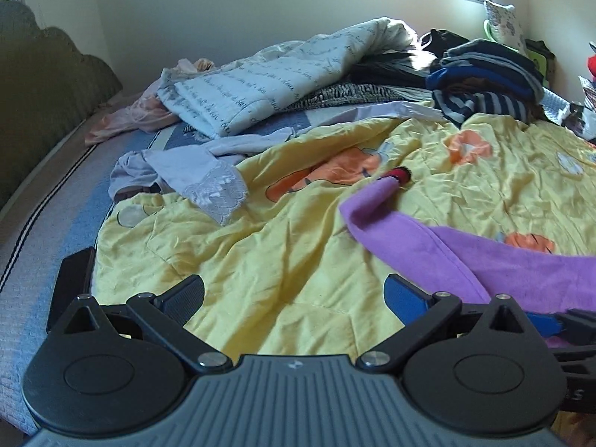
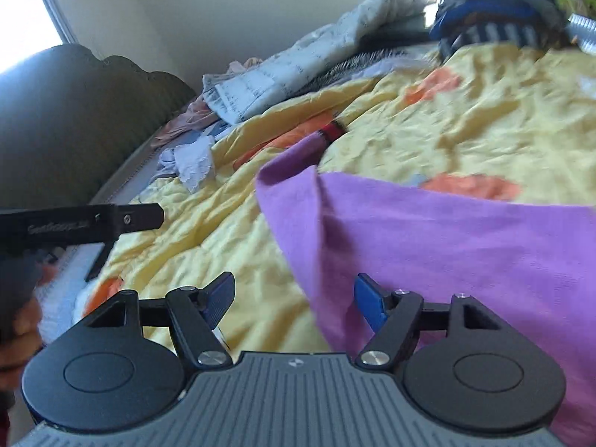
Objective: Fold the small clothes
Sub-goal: 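Move the left gripper to the other sleeve's red-striped cuff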
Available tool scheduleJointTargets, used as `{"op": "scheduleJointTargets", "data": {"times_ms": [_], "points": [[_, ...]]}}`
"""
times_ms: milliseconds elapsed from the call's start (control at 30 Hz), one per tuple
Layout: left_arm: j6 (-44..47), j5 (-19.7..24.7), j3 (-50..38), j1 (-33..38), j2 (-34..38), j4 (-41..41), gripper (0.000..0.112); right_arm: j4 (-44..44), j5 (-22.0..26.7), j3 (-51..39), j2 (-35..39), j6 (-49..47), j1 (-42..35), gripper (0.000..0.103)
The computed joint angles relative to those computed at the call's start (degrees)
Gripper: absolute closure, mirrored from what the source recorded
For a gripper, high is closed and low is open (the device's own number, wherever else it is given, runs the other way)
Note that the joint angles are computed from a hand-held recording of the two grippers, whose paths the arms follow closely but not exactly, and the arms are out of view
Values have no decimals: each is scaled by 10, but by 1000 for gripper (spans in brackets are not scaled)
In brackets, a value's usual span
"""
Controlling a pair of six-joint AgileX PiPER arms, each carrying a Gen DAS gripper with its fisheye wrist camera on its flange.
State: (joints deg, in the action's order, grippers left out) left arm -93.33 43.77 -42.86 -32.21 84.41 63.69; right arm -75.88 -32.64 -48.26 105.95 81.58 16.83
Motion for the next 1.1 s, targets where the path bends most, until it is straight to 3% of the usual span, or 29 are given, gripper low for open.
{"op": "scheduleJointTargets", "data": {"times_ms": [67,133,267,367,500,567,733,900,1100], "points": [[17,-21,-2,29,-1,-14,9,-8,-14,-25,22,12,18,31],[25,-30,-3,50,-1,-20,9,-10,4,-43,27,2,52,26],[23,-26,-1,76,-3,-13,9,19,99,-52,17,-97,145,22],[32,-36,-7,98,4,-14,9,115,169,-36,3,-256,208,22],[56,-28,-27,105,35,-13,9,113,136,-7,-10,-356,239,26],[81,-30,-39,109,51,-21,9,147,160,4,-25,-417,272,26],[96,-29,-53,84,74,-4,9,56,195,72,-112,-314,275,25],[88,6,-105,11,147,36,9,-11,204,182,-239,-199,189,22],[85,203,-250,-70,356,79,9,-167,186,276,-369,8,72,21]]}}
